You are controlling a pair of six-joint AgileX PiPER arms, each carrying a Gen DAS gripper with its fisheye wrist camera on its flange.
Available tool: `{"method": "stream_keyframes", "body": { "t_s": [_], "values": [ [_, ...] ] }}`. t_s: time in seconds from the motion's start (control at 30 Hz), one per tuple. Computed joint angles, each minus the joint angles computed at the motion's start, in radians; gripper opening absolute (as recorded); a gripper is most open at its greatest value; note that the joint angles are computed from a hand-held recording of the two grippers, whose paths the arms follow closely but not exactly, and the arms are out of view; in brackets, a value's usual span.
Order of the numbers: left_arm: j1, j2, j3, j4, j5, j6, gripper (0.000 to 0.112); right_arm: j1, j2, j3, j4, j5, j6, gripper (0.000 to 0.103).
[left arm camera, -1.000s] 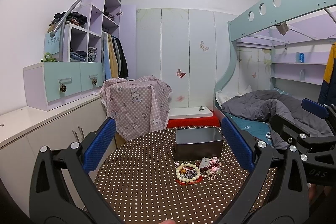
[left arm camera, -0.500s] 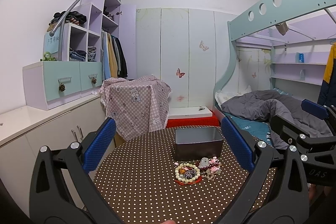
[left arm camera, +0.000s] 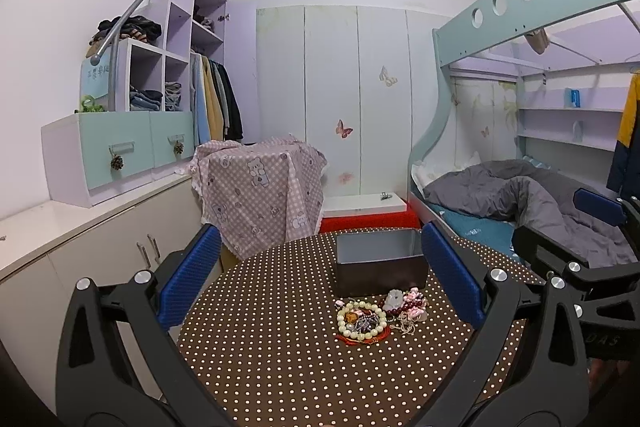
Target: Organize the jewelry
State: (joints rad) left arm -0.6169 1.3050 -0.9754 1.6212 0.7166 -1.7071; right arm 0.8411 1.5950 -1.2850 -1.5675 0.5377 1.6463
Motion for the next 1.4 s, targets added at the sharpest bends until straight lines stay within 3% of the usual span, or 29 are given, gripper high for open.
{"method": "stream_keyframes", "body": {
  "t_s": [0.27,0.47,0.53,0.73,0.8,0.9,1.07,1.2,1.27,1.4],
  "values": [
    [0.059,0.038,-0.017,-0.085,-0.073,0.073,0.098,-0.034,0.045,-0.037,0.136,-0.04,-0.111,0.096],
    [0.192,0.063,-0.014,-0.245,-0.209,0.179,0.098,-0.142,0.093,-0.092,0.624,-0.164,-0.478,0.096],
    [0.233,0.075,-0.009,-0.288,-0.249,0.21,0.098,-0.158,0.105,-0.097,0.71,-0.157,-0.537,0.096],
    [0.382,0.186,-0.09,-0.848,-0.371,0.708,0.098,-0.204,0.148,-0.127,0.862,-0.142,-0.677,0.096],
    [0.404,0.245,-0.146,-1.029,-0.359,0.873,0.096,-0.226,0.158,-0.126,0.922,-0.167,-0.739,0.093],
    [0.402,0.307,-0.218,-1.131,-0.341,0.986,0.092,-0.245,0.19,-0.16,1.024,-0.162,-0.85,0.079],
    [0.421,0.443,-0.379,-1.381,-0.273,1.235,0.078,-0.274,0.227,-0.194,1.148,-0.138,-0.972,0.077],
    [0.412,0.514,-0.461,-1.365,-0.216,1.22,0.077,-0.281,0.256,-0.225,1.193,-0.111,-1.026,0.077],
    [0.401,0.542,-0.497,-1.345,-0.177,1.215,0.058,-0.291,0.273,-0.249,1.261,-0.097,-1.088,0.077],
    [0.405,0.585,-0.551,-1.429,-0.119,1.317,0.048,-0.303,0.295,-0.287,1.313,-0.073,-1.137,0.077]
  ]
}}
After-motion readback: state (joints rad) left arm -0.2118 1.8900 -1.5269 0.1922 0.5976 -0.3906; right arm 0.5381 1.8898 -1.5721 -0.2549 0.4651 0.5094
